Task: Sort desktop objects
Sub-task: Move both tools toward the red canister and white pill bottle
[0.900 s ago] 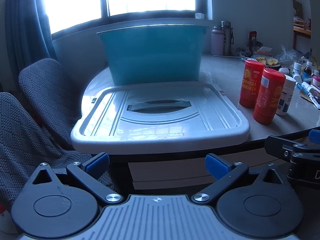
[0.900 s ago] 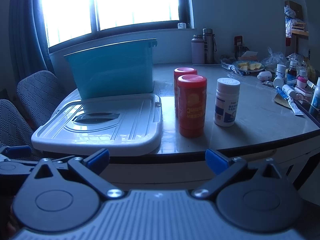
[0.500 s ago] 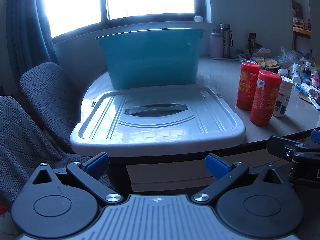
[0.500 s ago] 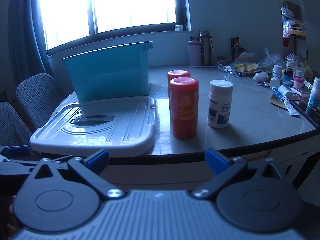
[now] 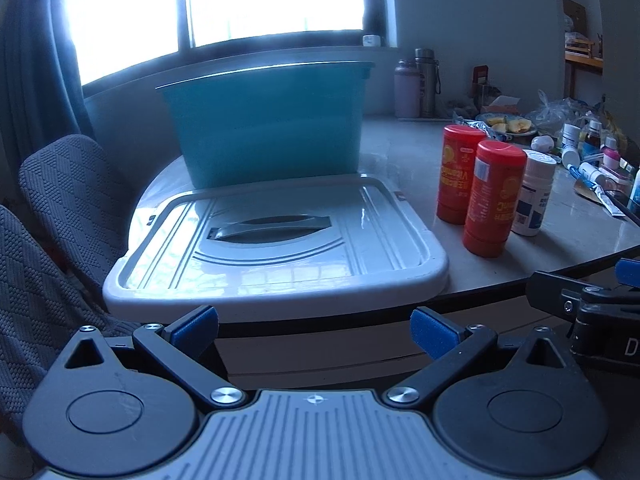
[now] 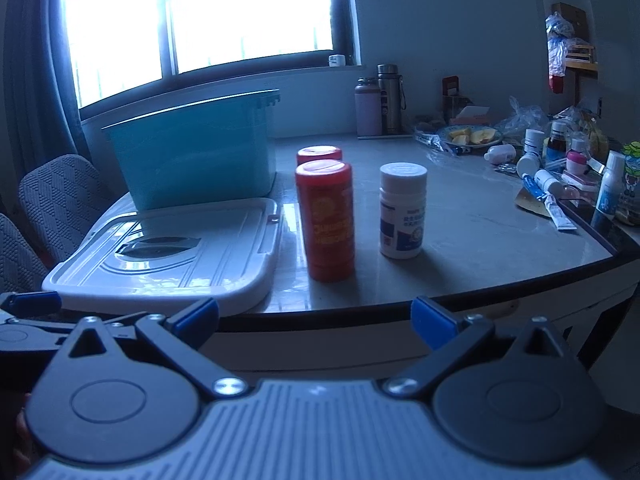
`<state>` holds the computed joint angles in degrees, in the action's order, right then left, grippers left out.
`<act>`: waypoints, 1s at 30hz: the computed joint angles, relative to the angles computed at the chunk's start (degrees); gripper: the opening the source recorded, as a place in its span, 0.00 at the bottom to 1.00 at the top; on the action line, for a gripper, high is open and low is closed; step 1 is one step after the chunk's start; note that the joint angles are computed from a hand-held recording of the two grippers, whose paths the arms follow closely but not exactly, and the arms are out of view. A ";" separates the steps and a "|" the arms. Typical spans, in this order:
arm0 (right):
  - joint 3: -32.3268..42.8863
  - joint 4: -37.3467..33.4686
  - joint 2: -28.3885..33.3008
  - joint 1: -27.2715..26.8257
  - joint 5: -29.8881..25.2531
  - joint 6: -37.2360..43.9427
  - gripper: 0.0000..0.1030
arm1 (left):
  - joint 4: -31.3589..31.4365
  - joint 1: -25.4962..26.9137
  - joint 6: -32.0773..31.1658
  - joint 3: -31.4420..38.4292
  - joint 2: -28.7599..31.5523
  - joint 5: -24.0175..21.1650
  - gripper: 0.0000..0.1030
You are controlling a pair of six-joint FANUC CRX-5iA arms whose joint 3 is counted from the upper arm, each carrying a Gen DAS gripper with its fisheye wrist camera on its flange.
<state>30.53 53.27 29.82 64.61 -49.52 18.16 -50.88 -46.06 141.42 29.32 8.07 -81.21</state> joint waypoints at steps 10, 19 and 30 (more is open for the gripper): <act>-3.14 1.46 -1.95 -1.18 -0.39 -2.21 1.00 | 1.29 0.23 -1.26 2.82 2.59 2.22 1.00; -4.27 2.35 -2.97 -2.25 -1.64 -2.83 1.00 | 2.77 0.99 -3.04 5.42 4.87 4.77 1.00; -6.59 4.01 -4.74 -3.77 -2.32 -4.20 1.00 | 5.22 2.26 -6.40 10.43 9.09 8.56 1.00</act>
